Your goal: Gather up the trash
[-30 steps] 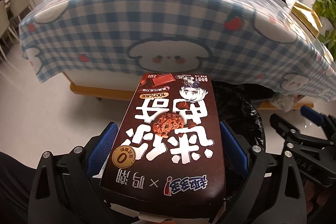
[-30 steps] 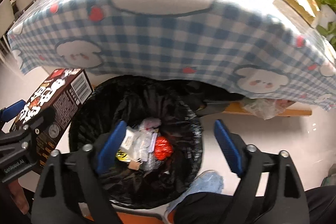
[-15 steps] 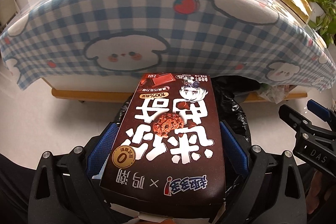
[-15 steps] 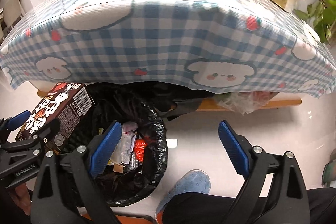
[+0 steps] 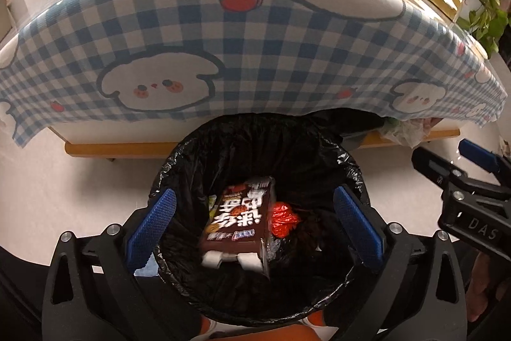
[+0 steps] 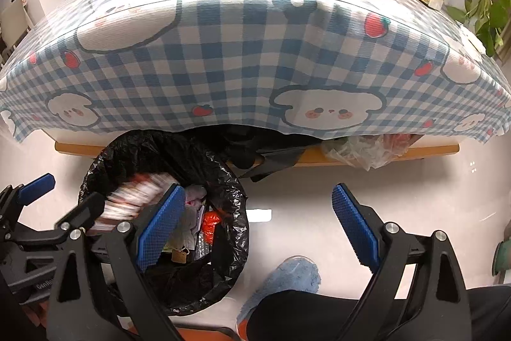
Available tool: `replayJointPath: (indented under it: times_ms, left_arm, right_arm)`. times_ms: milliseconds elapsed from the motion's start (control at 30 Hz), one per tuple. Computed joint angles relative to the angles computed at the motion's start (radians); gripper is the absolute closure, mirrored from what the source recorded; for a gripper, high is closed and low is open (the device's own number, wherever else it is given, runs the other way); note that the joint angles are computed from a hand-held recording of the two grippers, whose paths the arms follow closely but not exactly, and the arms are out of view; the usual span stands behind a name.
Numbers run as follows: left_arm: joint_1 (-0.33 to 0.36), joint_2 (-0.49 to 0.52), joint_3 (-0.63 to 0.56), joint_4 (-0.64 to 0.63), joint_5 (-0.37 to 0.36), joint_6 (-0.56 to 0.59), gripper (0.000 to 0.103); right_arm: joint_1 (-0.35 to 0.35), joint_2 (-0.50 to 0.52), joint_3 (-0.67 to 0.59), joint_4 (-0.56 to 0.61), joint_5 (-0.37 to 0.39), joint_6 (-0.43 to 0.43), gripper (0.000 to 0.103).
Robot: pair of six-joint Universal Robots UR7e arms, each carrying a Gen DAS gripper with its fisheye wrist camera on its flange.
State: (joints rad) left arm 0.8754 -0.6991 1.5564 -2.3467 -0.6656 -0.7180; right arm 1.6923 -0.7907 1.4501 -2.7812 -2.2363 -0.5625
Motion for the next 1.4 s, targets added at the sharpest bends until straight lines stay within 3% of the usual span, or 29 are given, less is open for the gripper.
replayJointPath:
  times_ms: [400,900,1400]
  left_arm:
    - [-0.014,-0.064,0.036,0.024,0.043,-0.034,0.006]
    - [-0.12,-0.194,0.121,-0.034,0.169,-0.002,0.006]
    - [-0.151,-0.217,0.151,-0.025,0.167,-0.018,0.006]
  right_arm:
    - [0.012,-0.009,0.009,-0.002,0.009,0.008,0.01]
    - [0.103,-0.103,0.104,-0.116,0.073,-0.029,0.008]
    - [0.121,-0.147,0.16,-0.172,0.097,-0.004,0.008]
